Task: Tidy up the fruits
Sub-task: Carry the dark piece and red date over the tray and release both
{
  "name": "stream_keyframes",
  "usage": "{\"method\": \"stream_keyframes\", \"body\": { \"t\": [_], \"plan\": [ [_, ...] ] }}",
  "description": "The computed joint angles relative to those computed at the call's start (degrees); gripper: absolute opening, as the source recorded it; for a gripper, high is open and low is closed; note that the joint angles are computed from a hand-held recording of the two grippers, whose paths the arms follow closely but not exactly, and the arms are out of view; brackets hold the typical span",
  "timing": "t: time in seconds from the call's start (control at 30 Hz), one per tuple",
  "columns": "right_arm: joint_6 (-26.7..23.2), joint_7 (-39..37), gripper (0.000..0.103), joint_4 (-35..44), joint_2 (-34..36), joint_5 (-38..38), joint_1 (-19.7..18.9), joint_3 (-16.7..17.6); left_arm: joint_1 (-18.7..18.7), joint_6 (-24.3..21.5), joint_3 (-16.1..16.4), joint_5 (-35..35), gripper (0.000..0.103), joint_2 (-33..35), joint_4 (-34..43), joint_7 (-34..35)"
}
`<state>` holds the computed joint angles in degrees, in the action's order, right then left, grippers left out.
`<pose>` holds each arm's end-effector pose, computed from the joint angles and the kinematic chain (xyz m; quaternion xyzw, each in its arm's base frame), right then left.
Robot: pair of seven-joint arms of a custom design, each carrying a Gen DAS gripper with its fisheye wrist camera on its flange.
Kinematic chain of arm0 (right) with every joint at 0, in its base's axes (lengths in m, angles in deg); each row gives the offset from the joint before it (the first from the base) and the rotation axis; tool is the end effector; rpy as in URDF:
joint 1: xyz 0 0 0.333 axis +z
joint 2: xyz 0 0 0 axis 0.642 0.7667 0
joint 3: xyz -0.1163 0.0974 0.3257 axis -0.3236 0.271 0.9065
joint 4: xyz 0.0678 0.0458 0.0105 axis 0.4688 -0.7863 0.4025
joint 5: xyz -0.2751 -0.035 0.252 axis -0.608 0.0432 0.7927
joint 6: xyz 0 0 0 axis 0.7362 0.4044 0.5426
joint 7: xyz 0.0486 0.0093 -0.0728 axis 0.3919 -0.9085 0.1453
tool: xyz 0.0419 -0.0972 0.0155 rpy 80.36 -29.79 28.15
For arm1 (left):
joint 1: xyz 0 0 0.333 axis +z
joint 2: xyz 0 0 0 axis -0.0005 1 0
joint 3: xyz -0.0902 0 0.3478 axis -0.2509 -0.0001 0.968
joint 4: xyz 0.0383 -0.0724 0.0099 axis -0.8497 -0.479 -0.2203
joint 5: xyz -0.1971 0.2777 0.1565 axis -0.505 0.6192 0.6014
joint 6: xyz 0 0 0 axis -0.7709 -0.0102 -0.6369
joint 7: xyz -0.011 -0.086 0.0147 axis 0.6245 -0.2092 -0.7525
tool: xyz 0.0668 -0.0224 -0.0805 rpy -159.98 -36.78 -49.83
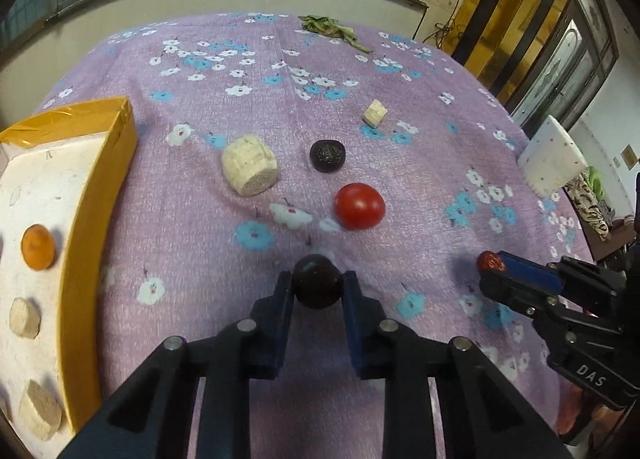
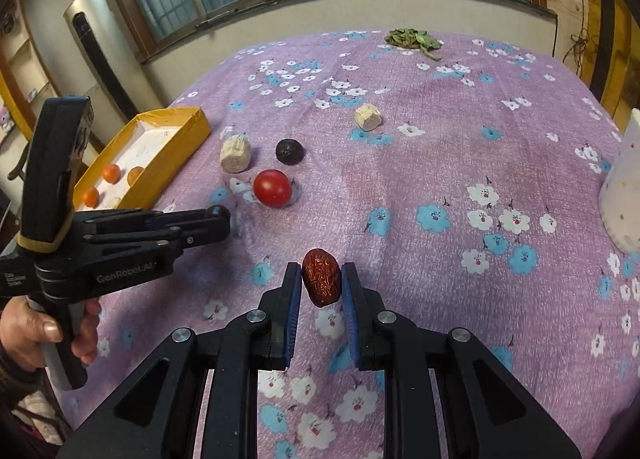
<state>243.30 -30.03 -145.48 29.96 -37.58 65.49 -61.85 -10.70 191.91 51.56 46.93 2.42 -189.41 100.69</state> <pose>0.4863 0.3119 0.4735 -0.8378 0.4299 -0.0506 0.3328 0.4287 -0.1749 0.4721 -0.7334 0.6152 -0.2571 0.1326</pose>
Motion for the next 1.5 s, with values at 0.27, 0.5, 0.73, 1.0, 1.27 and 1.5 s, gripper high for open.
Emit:
{"method": "stream_keyframes", "body": {
  "t": [0.27, 0.5, 0.73, 1.0, 1.27, 1.5],
  "plan": [
    [4.28, 3.6, 0.019, -3.61, -3.51, -4.1, 2.19, 0.43, -2.46, 0.76, 1.0, -2.73, 0.027, -6.12, -3.88, 1.7],
    [6.29, 9.98, 0.019, -6.05, -5.82, -9.24, 3.67, 0.5, -4.24, 0.67, 3.14, -4.59, 0.027, -12.6, -8.1, 2.98],
    [6.38, 17.21, 0.019, -5.72, -5.4, -15.33, 5.25, 1.33, -3.31, -0.51, 4.93, -5.0, 0.027, -18.91, -11.89, 3.41],
    [5.08, 23.51, 0.019, 0.37, -0.85, -21.71, 8.1, 2.32, -0.77, -2.01, 7.95, -4.79, 0.027, -24.79, -15.38, 5.58],
    [2.31, 27.72, 0.019, 10.83, 6.36, -26.95, 11.88, 2.03, 2.61, -3.73, 12.48, -5.24, 0.027, -27.65, -16.52, 11.22],
    [-0.63, 31.11, 0.019, 20.64, 12.74, -32.77, 16.31, 0.34, 6.03, -4.5, 16.21, -6.16, 0.027, -27.18, -15.55, 18.01]
  ]
}}
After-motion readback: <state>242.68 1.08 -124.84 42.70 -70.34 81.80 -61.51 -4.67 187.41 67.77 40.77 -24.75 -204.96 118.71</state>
